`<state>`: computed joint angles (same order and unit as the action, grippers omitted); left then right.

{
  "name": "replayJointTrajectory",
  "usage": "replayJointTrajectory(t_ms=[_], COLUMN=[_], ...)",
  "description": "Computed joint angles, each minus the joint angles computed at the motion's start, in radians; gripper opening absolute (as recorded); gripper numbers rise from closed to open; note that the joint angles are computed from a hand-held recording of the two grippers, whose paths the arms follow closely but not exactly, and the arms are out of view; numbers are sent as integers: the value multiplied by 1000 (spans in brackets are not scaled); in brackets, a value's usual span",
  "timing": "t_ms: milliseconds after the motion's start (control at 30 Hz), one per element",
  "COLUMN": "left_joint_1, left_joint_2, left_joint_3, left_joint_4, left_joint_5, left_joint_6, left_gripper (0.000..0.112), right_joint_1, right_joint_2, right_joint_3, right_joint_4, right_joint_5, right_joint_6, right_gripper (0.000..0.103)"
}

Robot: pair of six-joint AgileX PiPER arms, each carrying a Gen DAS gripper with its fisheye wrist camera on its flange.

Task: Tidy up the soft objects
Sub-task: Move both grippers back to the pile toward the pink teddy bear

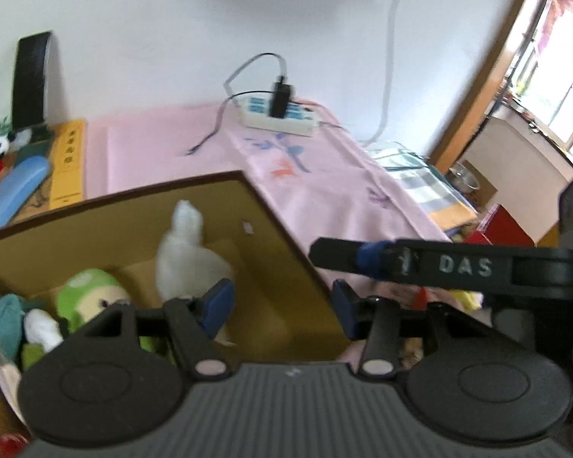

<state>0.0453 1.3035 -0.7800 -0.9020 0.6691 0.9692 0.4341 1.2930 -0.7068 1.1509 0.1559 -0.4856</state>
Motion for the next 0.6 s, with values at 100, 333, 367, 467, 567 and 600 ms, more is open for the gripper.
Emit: replayJointTrajectory(t_ms=[100,333,367,467,567,600], left_joint_1=[-107,-407,-447,-530,-617,-646], left_joint_2=[-45,-48,-38,7,71,88], left_joint_3=[45,97,102,99,78,73], left_joint_4=[27,127,132,145,197,225], left_joint_5=[-58,-221,-242,-281,-319,-334], left_joint_6=[-58,-264,-286,-334,-425,-465], left_gripper=[48,48,48,48,48,48], right_joint_1=[-80,-368,-437,-647,-835,-897], right_joint_2=[-84,-267,-282,-304,-277,-251], right_joint_3=[77,221,237,284,315,320], right_joint_4=[123,117,129,153,153,156], right_joint_5=[47,217,270,433,571,618], right_joint_6=[-169,-343,-389,-511,-608,-641], right_gripper=[23,22,22,22,22,22])
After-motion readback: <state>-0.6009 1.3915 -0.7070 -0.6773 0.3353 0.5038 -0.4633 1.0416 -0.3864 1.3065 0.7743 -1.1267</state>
